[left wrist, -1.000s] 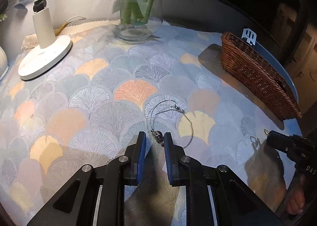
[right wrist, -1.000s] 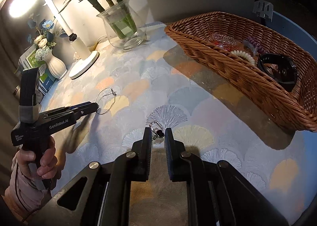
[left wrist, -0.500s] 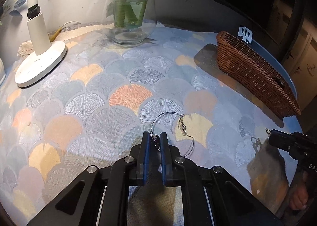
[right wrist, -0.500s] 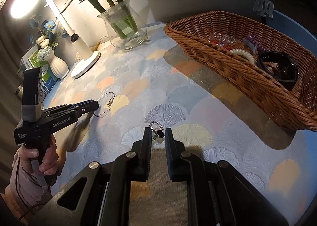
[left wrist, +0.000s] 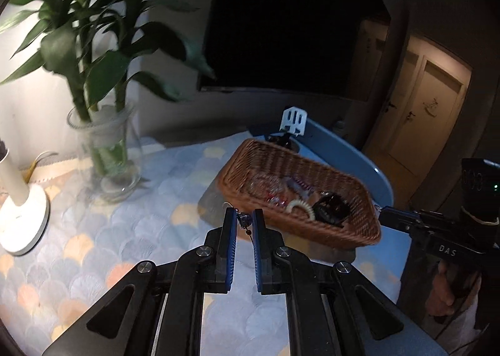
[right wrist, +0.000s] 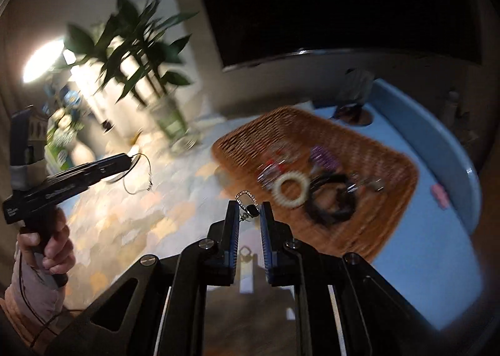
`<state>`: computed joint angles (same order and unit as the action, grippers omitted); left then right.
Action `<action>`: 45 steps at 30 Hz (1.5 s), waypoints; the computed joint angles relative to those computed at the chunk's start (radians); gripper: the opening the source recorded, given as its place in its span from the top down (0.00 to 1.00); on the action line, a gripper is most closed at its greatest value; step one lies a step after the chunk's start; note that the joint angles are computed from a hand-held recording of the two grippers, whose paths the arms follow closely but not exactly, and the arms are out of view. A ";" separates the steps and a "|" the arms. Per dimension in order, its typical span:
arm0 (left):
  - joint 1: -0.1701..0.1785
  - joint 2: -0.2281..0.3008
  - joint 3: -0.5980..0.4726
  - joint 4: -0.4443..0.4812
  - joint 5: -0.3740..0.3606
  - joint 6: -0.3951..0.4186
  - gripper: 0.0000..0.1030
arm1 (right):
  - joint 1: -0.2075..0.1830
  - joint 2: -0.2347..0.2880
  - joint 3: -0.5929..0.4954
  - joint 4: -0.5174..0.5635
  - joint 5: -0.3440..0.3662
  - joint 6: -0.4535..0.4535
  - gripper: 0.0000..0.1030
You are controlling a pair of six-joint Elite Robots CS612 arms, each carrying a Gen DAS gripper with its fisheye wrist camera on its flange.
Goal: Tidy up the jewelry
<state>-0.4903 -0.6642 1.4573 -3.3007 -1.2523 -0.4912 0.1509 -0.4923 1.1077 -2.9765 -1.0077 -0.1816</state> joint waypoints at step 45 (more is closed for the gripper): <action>-0.019 0.048 -0.101 0.024 0.106 0.063 0.27 | 0.048 0.072 -0.164 -0.033 -0.207 0.205 0.47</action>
